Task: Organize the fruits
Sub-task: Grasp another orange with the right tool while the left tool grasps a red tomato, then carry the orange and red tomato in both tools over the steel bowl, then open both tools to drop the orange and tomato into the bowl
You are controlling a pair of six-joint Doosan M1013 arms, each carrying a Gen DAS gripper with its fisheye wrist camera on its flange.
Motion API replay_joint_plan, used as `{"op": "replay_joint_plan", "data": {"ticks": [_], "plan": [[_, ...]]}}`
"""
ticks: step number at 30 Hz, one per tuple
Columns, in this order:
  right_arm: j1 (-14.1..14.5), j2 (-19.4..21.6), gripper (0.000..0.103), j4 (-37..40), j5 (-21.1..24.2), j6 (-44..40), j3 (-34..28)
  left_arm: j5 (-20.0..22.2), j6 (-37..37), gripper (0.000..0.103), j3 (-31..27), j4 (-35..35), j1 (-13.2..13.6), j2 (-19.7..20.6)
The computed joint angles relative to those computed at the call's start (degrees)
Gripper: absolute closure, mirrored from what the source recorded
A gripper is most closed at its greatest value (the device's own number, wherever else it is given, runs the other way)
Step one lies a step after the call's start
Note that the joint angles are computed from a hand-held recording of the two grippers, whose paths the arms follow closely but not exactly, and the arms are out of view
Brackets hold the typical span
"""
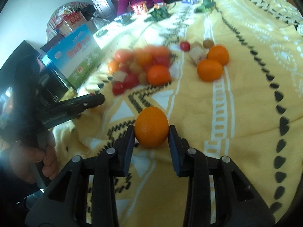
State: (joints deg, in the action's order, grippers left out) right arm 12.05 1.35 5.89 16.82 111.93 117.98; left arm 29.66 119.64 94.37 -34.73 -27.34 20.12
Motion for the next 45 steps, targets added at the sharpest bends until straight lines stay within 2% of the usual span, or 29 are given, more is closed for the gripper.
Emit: {"op": "replay_joint_plan", "data": {"ticks": [5,10,13,18,21,26,28,31,34,39,40,41,43,44,45], "plan": [[2.46,-1.25,0.067,-10.76,0.27,8.76,-2.84,-2.44,4.79,0.072,1.77,-6.44,2.62,-5.43],[5.84,-0.35,0.067,-12.42,0.14,7.52,-8.71,-5.67,7.04,0.072,3.68,-10.07,7.56,-11.07],[8.87,1.85,0.067,-9.05,0.10,1.88,-14.04,-7.70,5.47,0.072,4.72,-9.96,11.82,-13.53],[13.73,6.94,0.067,3.06,0.94,-13.32,-22.47,-9.52,-4.69,0.072,6.03,-2.72,19.86,-15.29],[16.45,11.10,0.067,12.13,3.48,-23.22,-27.98,-9.85,-12.65,0.072,6.56,2.93,24.34,-15.20],[20.72,18.17,0.067,18.98,9.81,-30.82,-36.71,-9.00,-20.46,0.072,7.15,8.10,28.70,-14.02],[21.87,20.51,0.067,20.01,12.59,-31.77,-39.33,-7.86,-23.80,0.072,7.32,11.15,29.28,-13.37],[23.40,23.76,0.067,17.27,16.82,-28.58,-42.75,-6.13,-26.24,0.072,7.47,12.87,30.04,-12.10],[23.34,25.49,0.067,15.95,20.20,-26.31,-44.14,-4.38,-28.54,0.072,7.43,14.64,30.63,-11.16],[23.40,26.92,0.066,13.93,22.37,-23.52,-45.67,-3.69,-27.98,0.072,7.87,13.81,31.42,-10.76],[23.42,27.07,0.065,13.44,22.22,-22.87,-45.86,-3.32,-28.14,0.070,7.68,13.80,31.46,-10.71],[23.49,27.26,0.065,12.87,22.50,-22.03,-46.26,-3.01,-28.13,0.062,7.57,13.63,31.60,-10.66],[23.72,27.33,0.051,12.00,22.77,-20.49,-46.61,-3.77,-29.86,0.049,7.72,14.84,31.67,-10.83],[23.77,26.92,0.044,11.19,22.03,-19.75,-46.16,-4.47,-30.40,0.046,7.95,15.16,31.62,-11.07],[23.96,26.47,0.044,10.57,21.45,-19.20,-45.81,-4.83,-30.14,0.045,7.89,15.07,31.70,-11.21]]}}
